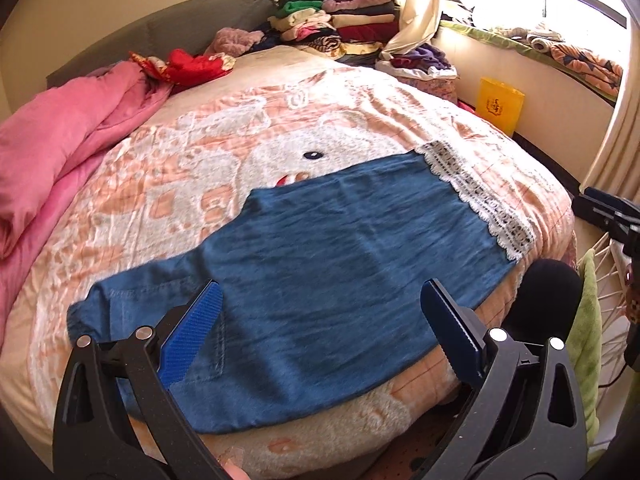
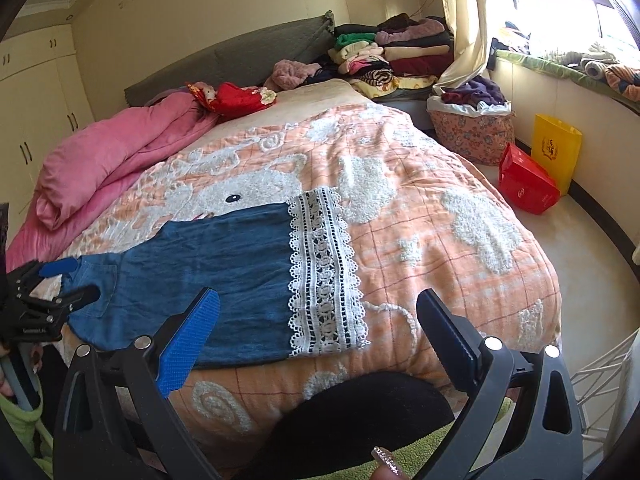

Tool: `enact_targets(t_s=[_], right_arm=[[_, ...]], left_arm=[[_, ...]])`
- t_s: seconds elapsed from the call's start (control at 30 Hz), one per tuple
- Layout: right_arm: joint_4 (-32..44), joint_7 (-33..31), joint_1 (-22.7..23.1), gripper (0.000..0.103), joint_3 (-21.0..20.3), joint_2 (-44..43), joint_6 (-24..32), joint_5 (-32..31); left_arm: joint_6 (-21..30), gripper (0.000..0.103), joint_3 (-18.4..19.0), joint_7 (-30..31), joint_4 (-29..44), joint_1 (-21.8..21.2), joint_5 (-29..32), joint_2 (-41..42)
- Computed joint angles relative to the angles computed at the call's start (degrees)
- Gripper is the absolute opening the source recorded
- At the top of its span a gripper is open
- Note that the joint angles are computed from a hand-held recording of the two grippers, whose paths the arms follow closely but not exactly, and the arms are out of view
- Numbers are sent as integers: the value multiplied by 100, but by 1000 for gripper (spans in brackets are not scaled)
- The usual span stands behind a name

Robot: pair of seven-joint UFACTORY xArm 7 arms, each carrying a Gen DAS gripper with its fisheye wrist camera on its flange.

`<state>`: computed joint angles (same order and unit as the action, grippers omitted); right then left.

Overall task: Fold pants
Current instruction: 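Grasp the lace-trimmed leg end of the denim pants with both grippers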

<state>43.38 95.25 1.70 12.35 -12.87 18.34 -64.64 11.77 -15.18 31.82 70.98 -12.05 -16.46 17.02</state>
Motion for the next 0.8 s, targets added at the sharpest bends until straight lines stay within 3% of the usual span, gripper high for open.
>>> enact_targets(t_s=[0.33, 0.8], right_arm=[[-54, 87, -19, 98, -138, 264, -241, 55], [99, -206, 247, 98, -542, 1023, -756, 678]], left_arm=[[362, 93, 138, -270, 1079, -496, 657, 754], [2238, 93, 334, -419, 4318, -1135, 1154, 2829]])
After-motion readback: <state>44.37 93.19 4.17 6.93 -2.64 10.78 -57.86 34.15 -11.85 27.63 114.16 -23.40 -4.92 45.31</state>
